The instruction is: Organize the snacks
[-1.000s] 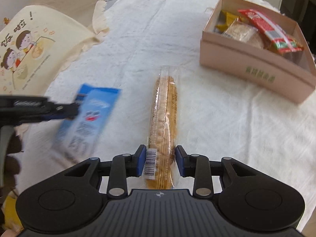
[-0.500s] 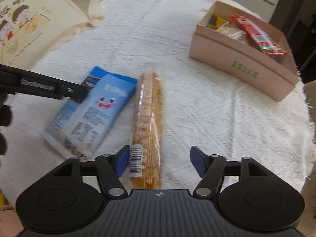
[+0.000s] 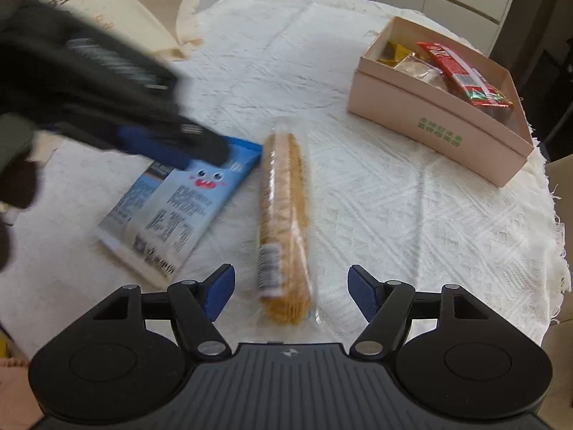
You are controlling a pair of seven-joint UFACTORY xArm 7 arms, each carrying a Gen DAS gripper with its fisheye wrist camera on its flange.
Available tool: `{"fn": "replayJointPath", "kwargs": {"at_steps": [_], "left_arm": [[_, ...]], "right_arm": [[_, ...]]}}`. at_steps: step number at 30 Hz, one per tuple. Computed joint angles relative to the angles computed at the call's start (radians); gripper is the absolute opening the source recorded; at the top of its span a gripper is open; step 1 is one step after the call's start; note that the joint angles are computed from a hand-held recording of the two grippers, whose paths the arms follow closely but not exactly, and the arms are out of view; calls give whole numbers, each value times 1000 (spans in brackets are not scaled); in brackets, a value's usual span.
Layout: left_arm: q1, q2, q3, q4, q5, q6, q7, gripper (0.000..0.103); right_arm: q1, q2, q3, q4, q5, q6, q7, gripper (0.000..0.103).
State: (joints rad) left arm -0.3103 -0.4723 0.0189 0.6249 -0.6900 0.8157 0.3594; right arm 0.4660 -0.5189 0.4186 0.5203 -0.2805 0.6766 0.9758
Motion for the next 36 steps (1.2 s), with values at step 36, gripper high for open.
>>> {"fn": "replayJointPath", "kwargs": {"at_steps": [36], "left_arm": [[215, -252, 116, -203, 275, -158, -265, 42]], "right_arm": [[107, 470, -155, 389, -123, -113, 22, 82]]}}
